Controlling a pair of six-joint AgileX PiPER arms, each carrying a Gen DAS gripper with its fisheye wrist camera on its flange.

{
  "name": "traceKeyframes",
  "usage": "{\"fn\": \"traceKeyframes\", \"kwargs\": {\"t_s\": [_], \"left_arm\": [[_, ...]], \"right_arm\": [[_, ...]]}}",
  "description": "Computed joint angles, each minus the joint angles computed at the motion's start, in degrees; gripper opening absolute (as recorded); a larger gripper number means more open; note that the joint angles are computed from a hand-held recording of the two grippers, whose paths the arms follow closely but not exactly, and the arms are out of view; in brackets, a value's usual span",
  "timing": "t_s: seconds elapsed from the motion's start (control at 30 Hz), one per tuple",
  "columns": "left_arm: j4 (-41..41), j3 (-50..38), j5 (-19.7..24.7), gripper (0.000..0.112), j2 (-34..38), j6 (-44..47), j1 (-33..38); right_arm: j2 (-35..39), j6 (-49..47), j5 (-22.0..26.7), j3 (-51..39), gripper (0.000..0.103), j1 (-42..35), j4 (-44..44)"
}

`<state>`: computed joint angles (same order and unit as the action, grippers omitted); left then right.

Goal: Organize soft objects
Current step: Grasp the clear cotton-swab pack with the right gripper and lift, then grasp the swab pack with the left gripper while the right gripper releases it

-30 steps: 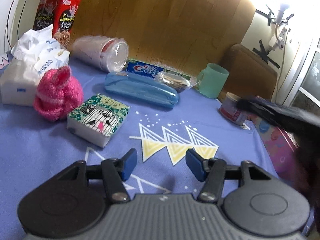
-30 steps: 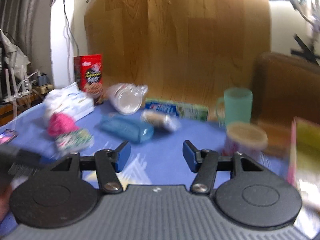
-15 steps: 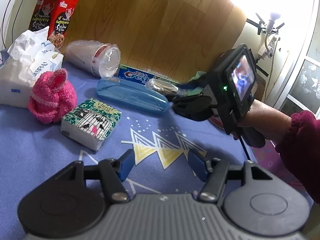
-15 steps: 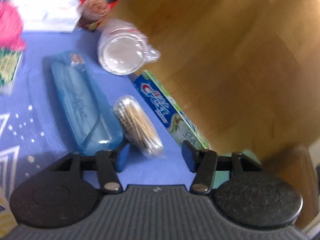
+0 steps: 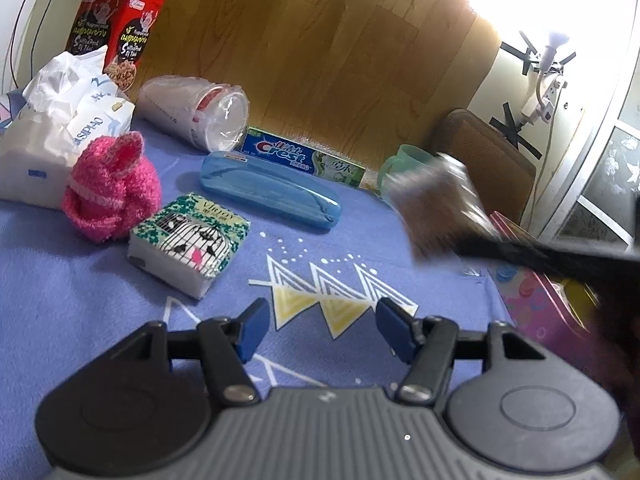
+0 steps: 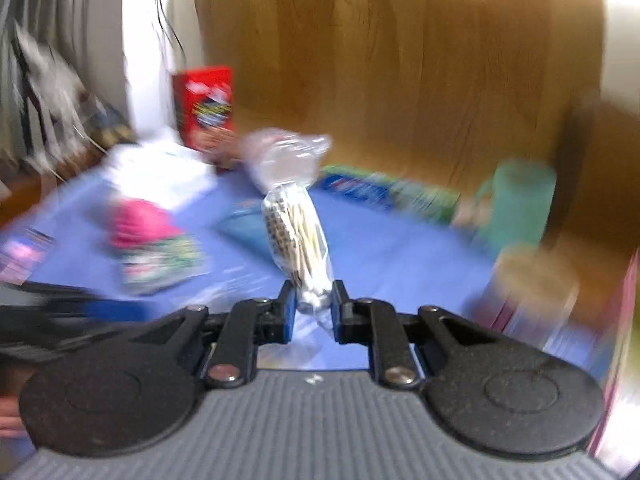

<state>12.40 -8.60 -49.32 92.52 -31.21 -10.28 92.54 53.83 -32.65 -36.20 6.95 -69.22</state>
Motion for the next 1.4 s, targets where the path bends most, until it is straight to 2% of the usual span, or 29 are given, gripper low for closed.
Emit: {"fn": "traceKeyframes", "kwargs": {"t_s": [0.07, 0.13, 0.2, 0.3, 0.37, 0.47, 0.53, 0.73, 0.83, 0.9, 0.93, 1.03, 1.07, 1.13, 1.27, 1.4], "left_arm": [[0.9, -0.2, 0.4, 0.06, 0.0, -0.9, 0.6], [1.4, -0.4, 0.9, 0.06, 0.1, -1.5, 0.9], [1.2, -0.6, 1.5, 0.06, 0.0, -1.8, 0.8], [-0.1, -1.0, 2.9, 0.06, -0.3, -1.0, -0.1], [-2.6, -1.3, 4.4, 0.062, -0.7, 0.8, -1.8], [-8.3, -2.0, 6.8, 0.065, -1.7, 5.5, -5.9], [-12.1, -2.3, 8.0, 0.065, -2.6, 8.2, -9.1], [4.9, -6.7, 11.4, 0.065, -2.1, -8.2, -9.6], [8.0, -10.1, 14.3, 0.065, -1.3, -11.5, -12.5], [6.5, -13.0, 18.1, 0.061, 0.1, -10.4, -15.7], [7.1, -14.2, 19.3, 0.049, 1.4, -11.0, -16.4], [4.5, -15.3, 20.5, 0.043, 1.7, -9.6, -19.4], [2.3, -15.8, 22.0, 0.043, 0.7, -7.9, -20.7], [1.2, -17.4, 24.2, 0.043, -1.5, -6.7, -22.3], [1.5, -23.8, 28.0, 0.043, -3.5, -5.1, -26.6], [-3.8, -35.3, 33.0, 0.044, 1.3, 2.9, -34.1]], "right_arm": [[-2.2, 10.0, -8.6, 4.1, 0.021, -6.2, -9.0], [-1.5, 15.8, -18.7, 7.4, 0.021, -13.0, -15.1], [-0.3, 16.9, -23.8, 10.6, 0.021, -16.9, -16.8], [0.5, 15.1, -22.1, 14.2, 0.021, -16.7, -14.1], [1.1, 14.1, -20.3, 15.5, 0.029, -16.9, -11.9], [-2.8, 10.4, -14.0, 18.1, 0.044, -15.8, -4.9], [-6.4, 4.6, -11.1, 20.8, 0.045, -14.5, 0.3], [-10.7, -17.6, -9.8, 27.1, 0.061, -10.0, 14.0], [-6.8, -24.3, -11.7, 26.5, 0.067, -9.5, 16.8], [-4.3, -28.0, -10.4, 25.1, 0.067, -7.0, 20.5], [-3.3, -29.9, -9.4, 24.5, 0.065, -5.4, 22.9], [-0.4, -35.3, -10.7, 24.2, 0.034, -2.9, 27.7], [-0.9, -36.3, -10.7, 24.5, 0.033, -2.0, 29.2], [-1.9, -40.2, -13.8, 26.9, 0.033, -2.6, 32.7], [-6.6, -43.2, -22.3, 31.9, 0.033, -11.9, 31.4], [-10.7, -42.8, -28.1, 34.8, 0.033, -28.8, 23.2]]}}
